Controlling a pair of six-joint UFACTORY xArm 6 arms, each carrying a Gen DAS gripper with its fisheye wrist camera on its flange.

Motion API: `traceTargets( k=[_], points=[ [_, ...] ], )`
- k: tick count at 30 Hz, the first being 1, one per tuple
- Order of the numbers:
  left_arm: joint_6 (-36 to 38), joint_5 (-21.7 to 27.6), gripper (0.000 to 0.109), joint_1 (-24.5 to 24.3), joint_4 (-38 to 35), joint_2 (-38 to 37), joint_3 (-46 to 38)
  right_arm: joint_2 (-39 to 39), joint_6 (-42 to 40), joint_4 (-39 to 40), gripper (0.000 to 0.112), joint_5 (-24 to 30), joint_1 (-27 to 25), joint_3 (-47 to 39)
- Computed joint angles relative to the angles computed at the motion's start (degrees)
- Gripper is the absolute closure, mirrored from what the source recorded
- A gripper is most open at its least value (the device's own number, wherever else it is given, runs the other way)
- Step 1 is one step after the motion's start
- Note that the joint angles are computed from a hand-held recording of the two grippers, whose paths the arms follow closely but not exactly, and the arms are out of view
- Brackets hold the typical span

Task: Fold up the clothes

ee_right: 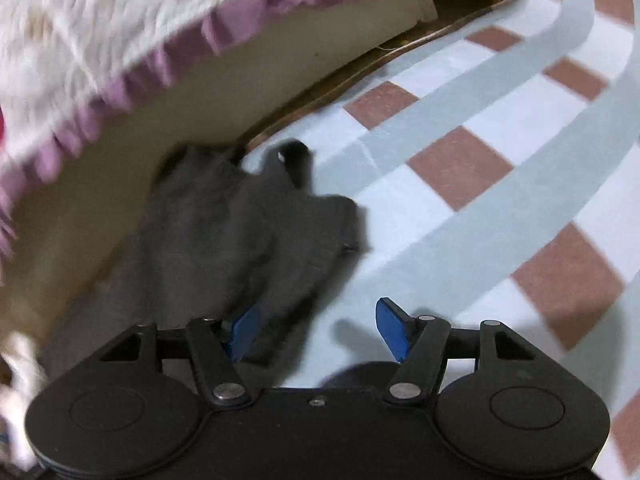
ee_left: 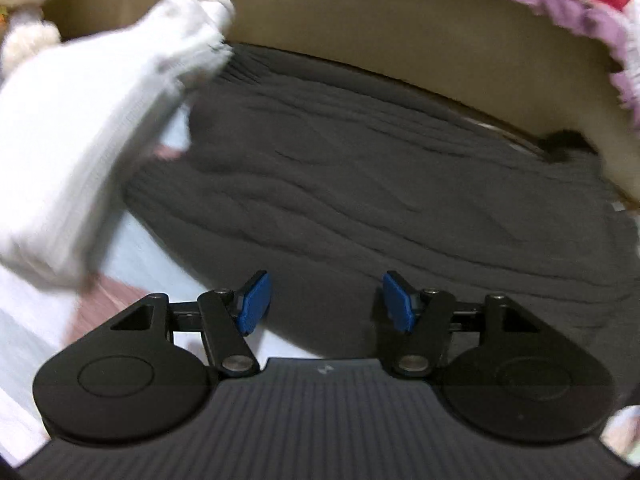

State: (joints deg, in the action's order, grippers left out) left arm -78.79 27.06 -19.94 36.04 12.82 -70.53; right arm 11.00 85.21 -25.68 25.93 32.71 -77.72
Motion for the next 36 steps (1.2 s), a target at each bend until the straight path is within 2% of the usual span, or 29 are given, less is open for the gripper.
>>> traceTargets(
  k=[2,4,5,8,10,15,18,24,25,26,27,28,29,30,31,32,34,36],
  points=[
    [-0.57,-5.80,0.047,-0.15,-3.25,-0.09,1.56,-0.84,3.61,-0.87,0.043,-3.59,-0.51,1.97],
    [0.36,-9.21,0.041,-0.85,-5.80,0.41,1.94,-0.86,3.31,2.16,0.043,-5.05,0.01,3.11],
    [0.54,-9.41,0.037,-1.38,-5.87,0.64,1.69,-0.85,2.86,4.47,0.043,-5.34,0.45,3.50],
    [3.17,-5.84,0.037,-2.91,-5.52,1.44,-0.16,-1.40,0.69,11.75,0.043,-10.40,1.08,6.81],
    [2.17,-5.63,0.037,-3.34,-4.38,0.52,1.39,-0.93,-1.84,15.95,0.043,-13.47,1.24,7.77],
    [-2.38,-6.30,0.037,-4.36,-3.24,-1.51,5.21,3.27,2.00,13.36,0.043,-15.59,-0.07,5.37],
    [-3.36,-5.86,0.037,-4.59,-0.68,-1.75,5.79,6.85,0.66,10.90,0.043,-14.80,-0.52,1.14],
    [-3.92,-7.40,0.027,-4.48,2.72,-0.22,4.98,11.18,4.61,-3.86,0.042,-11.75,-0.67,-5.43],
    [-4.06,-7.38,0.026,-4.60,3.20,0.22,4.57,11.82,4.74,-6.11,0.045,-10.96,-0.62,-6.54],
    [-4.22,-7.21,0.024,-4.76,3.74,0.68,4.08,12.63,3.08,-7.03,0.062,-8.88,-0.35,-8.10],
    [-4.53,-7.07,0.024,-4.92,4.39,1.09,3.64,13.55,0.81,-7.53,0.101,-6.37,-0.02,-9.93],
    [-4.95,-6.95,0.024,-5.07,5.15,1.46,3.25,14.28,-0.64,-8.12,0.101,-4.18,0.22,-11.23],
    [-5.19,-6.93,0.030,-5.21,5.73,1.63,3.03,13.97,0.31,-10.94,0.103,-2.57,0.36,-11.67],
    [-5.34,-7.23,0.057,-5.34,6.29,1.42,3.17,13.36,3.52,-15.80,0.104,-1.08,0.56,-11.82],
    [-4.68,-7.59,0.077,-5.52,5.91,0.98,3.49,12.50,5.71,-19.35,0.104,1.96,1.13,-12.29],
    [-3.14,-7.74,0.108,-5.79,4.40,0.41,3.88,10.54,9.03,-24.26,0.108,6.13,2.07,-12.21],
    [-4.65,-8.61,0.109,-6.25,5.41,-1.91,5.49,4.46,17.18,-34.04,0.109,12.44,3.92,-9.37],
    [-9.01,-10.60,0.109,-6.43,9.73,-4.75,7.40,-1.69,20.29,-41.46,0.110,20.51,6.48,-5.92]
  ],
)
